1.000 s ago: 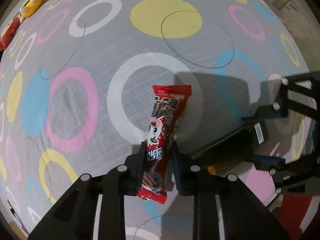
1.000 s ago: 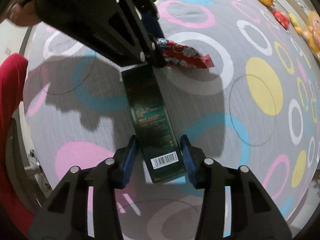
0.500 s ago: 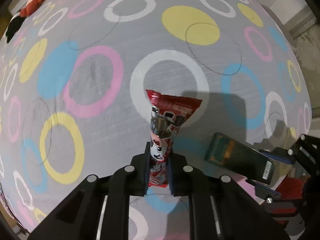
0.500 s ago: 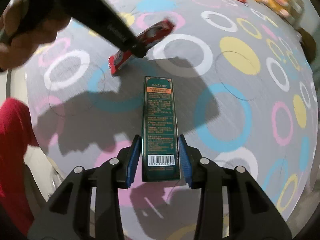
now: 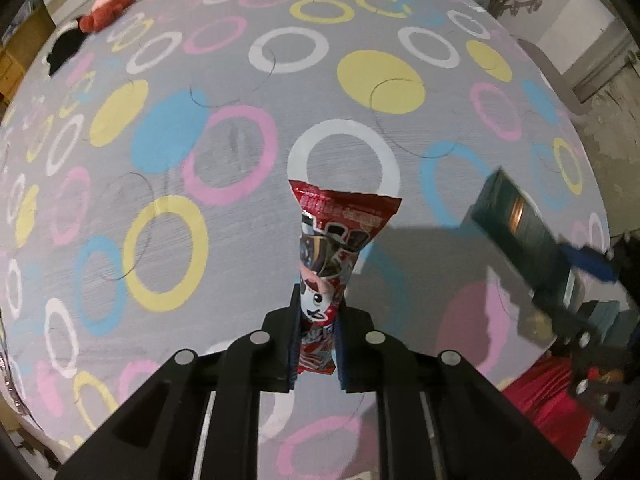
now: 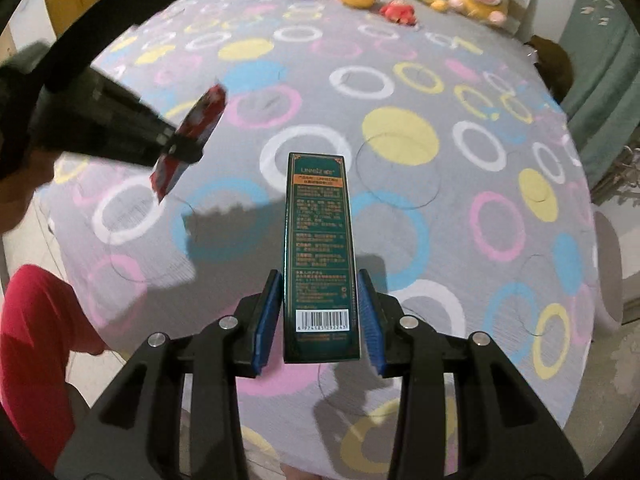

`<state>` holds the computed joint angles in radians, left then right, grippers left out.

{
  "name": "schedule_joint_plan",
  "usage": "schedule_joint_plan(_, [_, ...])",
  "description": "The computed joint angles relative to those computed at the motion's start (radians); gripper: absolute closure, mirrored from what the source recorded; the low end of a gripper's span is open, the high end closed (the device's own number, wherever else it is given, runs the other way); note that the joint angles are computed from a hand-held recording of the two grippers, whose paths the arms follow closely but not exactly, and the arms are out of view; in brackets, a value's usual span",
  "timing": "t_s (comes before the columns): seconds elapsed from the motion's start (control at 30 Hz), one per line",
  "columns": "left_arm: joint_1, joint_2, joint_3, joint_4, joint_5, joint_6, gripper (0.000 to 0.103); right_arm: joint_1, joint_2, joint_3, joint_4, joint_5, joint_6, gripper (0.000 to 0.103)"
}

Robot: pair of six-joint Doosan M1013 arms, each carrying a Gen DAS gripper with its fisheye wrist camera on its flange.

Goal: Collect trash
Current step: 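Lift the dark green box and red candy stick off the bed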

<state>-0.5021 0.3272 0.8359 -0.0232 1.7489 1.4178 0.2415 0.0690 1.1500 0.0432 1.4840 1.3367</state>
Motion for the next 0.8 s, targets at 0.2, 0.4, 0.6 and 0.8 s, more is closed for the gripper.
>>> schedule_joint_plan(0.2, [-0.031, -0.049, 0.021, 0.034, -0.026, -0.004, 0.089, 0.017, -0.036, -0.024, 0.0, -0.014, 0.053, 0.066])
schedule_joint_plan(0.4, [-0.064, -0.122, 0.091, 0.08, -0.048, -0.019, 0.089, 0.041, -0.074, -0.039, -0.008, -0.033, 0.106, 0.066])
schedule_joint_plan(0.6, [-0.093, -0.194, 0.17, 0.087, -0.068, -0.052, 0.089, 0.074, -0.111, -0.027, -0.019, -0.06, 0.132, 0.066])
schedule_joint_plan(0.8, [-0.124, -0.252, 0.216, 0.09, -0.065, -0.103, 0.089, 0.125, -0.15, -0.008, -0.05, -0.059, 0.158, 0.066])
